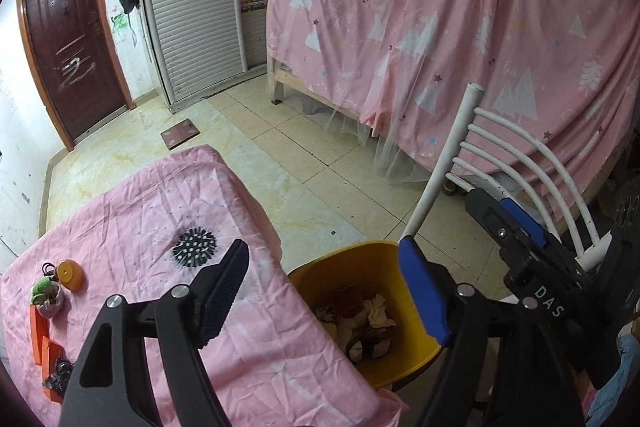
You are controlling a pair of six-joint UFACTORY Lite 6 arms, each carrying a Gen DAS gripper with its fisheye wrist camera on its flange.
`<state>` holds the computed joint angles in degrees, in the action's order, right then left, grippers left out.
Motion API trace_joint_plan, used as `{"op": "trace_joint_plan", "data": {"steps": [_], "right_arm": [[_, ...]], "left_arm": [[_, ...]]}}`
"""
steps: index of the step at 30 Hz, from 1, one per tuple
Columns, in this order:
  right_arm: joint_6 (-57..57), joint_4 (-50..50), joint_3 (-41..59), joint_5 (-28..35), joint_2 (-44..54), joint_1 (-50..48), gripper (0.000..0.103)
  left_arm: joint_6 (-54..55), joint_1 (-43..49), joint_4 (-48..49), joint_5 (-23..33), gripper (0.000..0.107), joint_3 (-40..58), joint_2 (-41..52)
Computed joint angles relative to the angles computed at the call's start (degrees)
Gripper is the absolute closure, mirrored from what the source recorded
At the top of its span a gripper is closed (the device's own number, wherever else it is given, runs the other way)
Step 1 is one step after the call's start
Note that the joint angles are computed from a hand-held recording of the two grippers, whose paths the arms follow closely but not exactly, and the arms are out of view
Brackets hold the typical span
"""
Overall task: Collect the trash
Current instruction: 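Open both tools to drop the paper ball and red hat into the bin, then move both tools back over the remaining items on the bed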
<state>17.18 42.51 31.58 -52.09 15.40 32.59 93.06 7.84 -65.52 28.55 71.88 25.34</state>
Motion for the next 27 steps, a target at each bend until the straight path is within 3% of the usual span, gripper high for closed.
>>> {"op": "trace_joint_plan", "data": {"steps": [5,10,17,27], "right_arm": [[-5.0,3.2,4.6,1.5,2.2,3.3,0.024],[-10.0,7.0,8.4,2.6,3.7,6.6,0.024],[-18.7,12.8,14.8,3.9,6.3,10.8,0.019],[-22.5,11.1,28.1,9.5,13.6,14.2,0.019]], "left_arm": [[1.8,3.6,-0.5,1.6,0.037,1.1,0.0],[2.7,7.8,0.4,3.4,0.037,3.9,1.0],[-1.0,14.8,4.7,7.7,0.037,14.3,7.2],[-7.5,22.6,10.6,11.8,0.037,33.0,19.4]]}}
